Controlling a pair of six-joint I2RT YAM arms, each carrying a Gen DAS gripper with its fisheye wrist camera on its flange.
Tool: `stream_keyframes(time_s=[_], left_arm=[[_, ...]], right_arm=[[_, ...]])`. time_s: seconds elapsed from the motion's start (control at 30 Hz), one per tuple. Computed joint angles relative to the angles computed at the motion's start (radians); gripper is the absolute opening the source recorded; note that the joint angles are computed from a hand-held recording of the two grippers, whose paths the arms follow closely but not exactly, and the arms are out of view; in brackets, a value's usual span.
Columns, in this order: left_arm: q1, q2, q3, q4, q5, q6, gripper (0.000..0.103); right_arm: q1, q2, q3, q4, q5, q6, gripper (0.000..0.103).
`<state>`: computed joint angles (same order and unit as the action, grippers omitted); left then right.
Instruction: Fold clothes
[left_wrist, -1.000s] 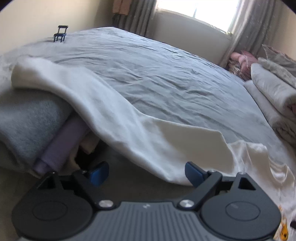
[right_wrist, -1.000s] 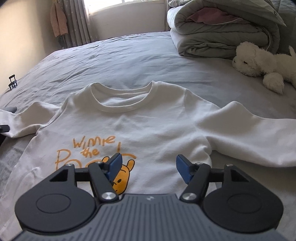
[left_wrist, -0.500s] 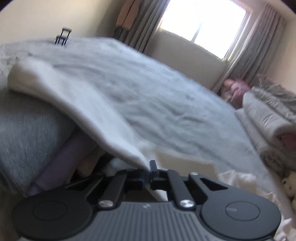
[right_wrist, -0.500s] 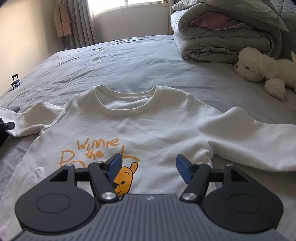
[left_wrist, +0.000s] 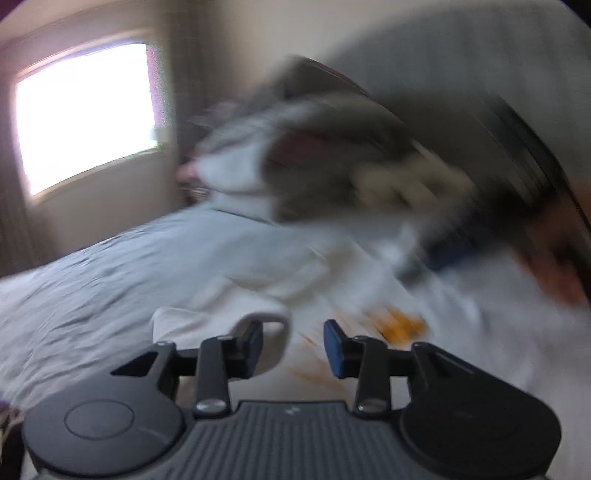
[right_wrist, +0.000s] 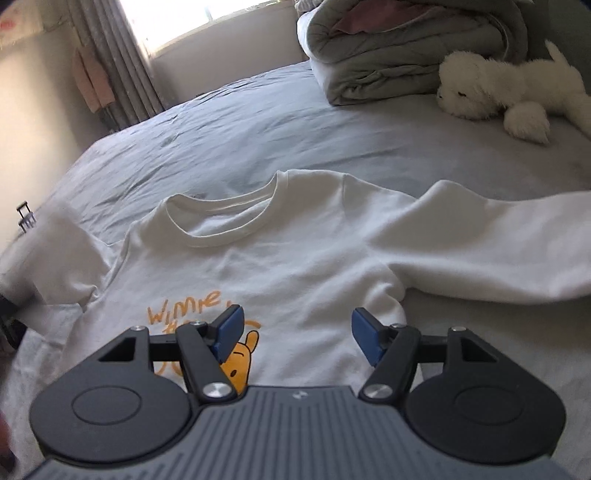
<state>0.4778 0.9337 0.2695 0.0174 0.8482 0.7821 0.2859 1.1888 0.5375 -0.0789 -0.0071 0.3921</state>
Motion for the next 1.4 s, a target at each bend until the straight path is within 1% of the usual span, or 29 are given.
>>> stream_keyframes(time_s=[0.03,0.1,0.13,0.17,0.23,0.27,0.33,0.37,0.4,0.43,0.53,0.6,0.67,0.77,0.83,0.93,1.0,1.03,1.1,1.13,1.17,1.2,1.27,1.33,1.4], left_arm=[[-0.003,-0.018,-0.008,-0.027,-0.002,0.031,0.044],[-0.003,-0.016,0.003,-0.072,-0.001,0.047,0.05],[0.0,-0.001,0.02,-0.097,0.005,0.052,0.051],[0.019,0.02,0.037,-0.123,0.02,0.073,0.055],[0.043,0.043,0.074,-0.195,0.034,0.111,0.057],[0.061,0.053,0.093,-0.248,0.048,0.143,0.057],[0.113,0.069,0.147,-0.396,0.086,0.229,0.058],[0.133,0.08,0.168,-0.431,0.083,0.238,0.064],[0.153,0.091,0.19,-0.464,0.079,0.245,0.072],[0.171,0.1,0.212,-0.49,0.064,0.24,0.074],[0.214,0.161,0.294,-0.489,-0.135,0.072,0.075],[0.283,0.232,0.354,-0.502,-0.169,0.037,0.075],[0.325,0.298,0.418,-0.512,-0.223,-0.022,0.074],[0.372,0.406,0.524,-0.551,-0.223,-0.131,0.074],[0.396,0.471,0.585,-0.577,-0.21,-0.197,0.074],[0.419,0.526,0.63,-0.586,-0.226,-0.245,0.074],[0.44,0.557,0.661,-0.6,-0.222,-0.28,0.074],[0.448,0.57,0.675,-0.615,-0.214,-0.292,0.074],[0.462,0.598,0.706,-0.645,-0.196,-0.316,0.074],[0.467,0.61,0.719,-0.659,-0.189,-0.326,0.074],[0.466,0.616,0.724,-0.667,-0.186,-0.327,0.074],[0.466,0.622,0.728,-0.674,-0.182,-0.328,0.074],[0.47,0.627,0.733,-0.686,-0.158,-0.325,0.074],[0.468,0.618,0.731,-0.699,-0.131,-0.314,0.074],[0.457,0.583,0.696,-0.68,-0.119,-0.294,0.074]], right_arm=[[-0.005,-0.005,-0.002,0.0,-0.01,0.003,0.069],[-0.006,-0.008,0.0,0.0,-0.013,-0.001,0.069],[-0.003,-0.005,0.001,0.002,-0.012,-0.004,0.069],[0.0,-0.001,0.003,0.002,-0.015,-0.006,0.069],[-0.003,0.002,0.005,0.002,-0.032,-0.019,0.069],[0.0,0.003,0.006,0.004,-0.034,-0.025,0.069],[0.019,0.004,0.008,0.006,-0.022,-0.056,0.07],[0.035,0.005,0.01,0.006,-0.008,-0.081,0.07],[0.057,0.005,0.012,0.007,0.013,-0.109,0.07],[0.079,0.001,0.013,0.008,0.03,-0.13,0.07],[0.136,-0.024,-0.004,0.046,0.049,-0.164,0.07],[0.199,-0.036,-0.009,0.066,0.084,-0.175,0.07],[0.286,-0.03,-0.009,0.091,0.124,-0.184,0.07],[0.458,0.046,0.016,0.164,0.217,-0.225,0.07],[0.589,0.149,0.071,0.208,0.305,-0.304,0.07],[0.711,0.351,0.225,0.215,0.402,-0.387,0.069],[0.745,0.484,0.347,0.195,0.416,-0.426,0.068],[0.756,0.541,0.402,0.177,0.428,-0.454,0.066],[0.766,0.636,0.498,0.13,0.479,-0.497,0.057],[0.767,0.669,0.535,0.105,0.516,-0.501,0.04],[0.762,0.686,0.555,0.093,0.548,-0.495,0.015],[0.753,0.68,0.554,0.091,0.565,-0.465,0.006],[0.729,0.61,0.495,0.13,0.553,-0.382,0.006],[0.704,0.485,0.4,0.171,0.561,-0.269,0.006],[0.649,0.304,0.273,0.18,0.549,-0.083,0.006]])
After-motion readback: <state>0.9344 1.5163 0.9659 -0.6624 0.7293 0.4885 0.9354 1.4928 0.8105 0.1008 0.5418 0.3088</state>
